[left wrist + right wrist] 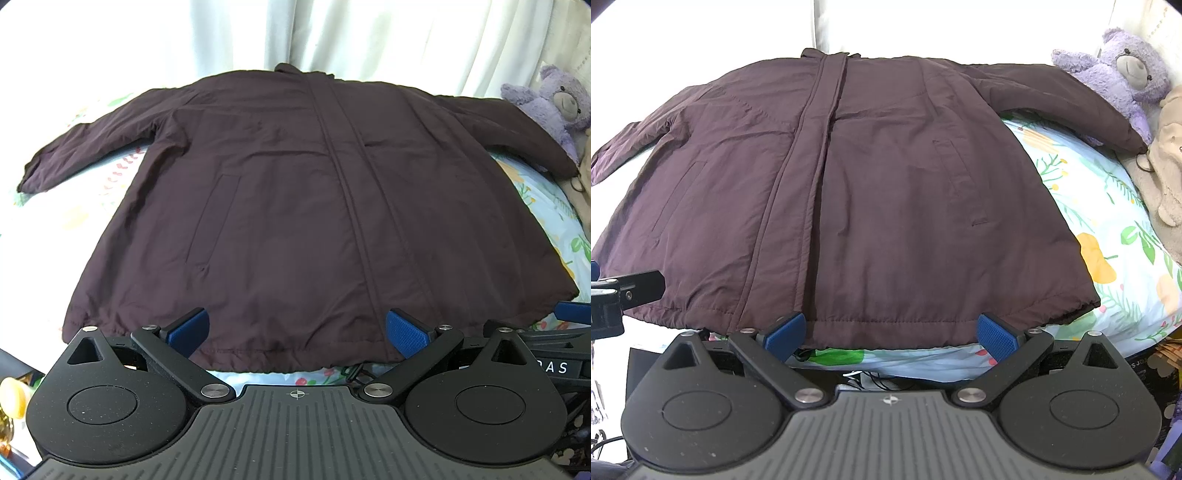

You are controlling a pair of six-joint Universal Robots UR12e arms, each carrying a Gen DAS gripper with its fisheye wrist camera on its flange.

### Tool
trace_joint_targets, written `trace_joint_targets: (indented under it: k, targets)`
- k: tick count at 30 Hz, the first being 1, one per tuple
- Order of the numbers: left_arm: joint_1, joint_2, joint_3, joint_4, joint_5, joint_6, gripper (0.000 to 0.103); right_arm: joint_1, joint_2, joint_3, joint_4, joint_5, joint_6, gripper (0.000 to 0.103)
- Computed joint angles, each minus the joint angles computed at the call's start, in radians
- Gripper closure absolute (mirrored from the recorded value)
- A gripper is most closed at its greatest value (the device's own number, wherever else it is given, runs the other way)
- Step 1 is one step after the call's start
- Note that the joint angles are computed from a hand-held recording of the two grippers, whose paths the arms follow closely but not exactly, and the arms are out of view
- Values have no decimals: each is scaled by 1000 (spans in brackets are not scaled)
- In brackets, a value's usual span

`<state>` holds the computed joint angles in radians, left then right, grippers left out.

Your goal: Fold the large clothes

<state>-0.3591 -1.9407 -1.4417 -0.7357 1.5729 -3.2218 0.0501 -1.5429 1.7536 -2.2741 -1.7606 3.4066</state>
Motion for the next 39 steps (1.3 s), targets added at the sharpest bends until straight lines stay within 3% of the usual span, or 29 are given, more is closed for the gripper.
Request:
trace_joint_targets:
  k: [39]
  targets:
    - [-6, -9, 14, -20, 4, 8, 0, -7, -5, 6, -9, 5, 21, 4]
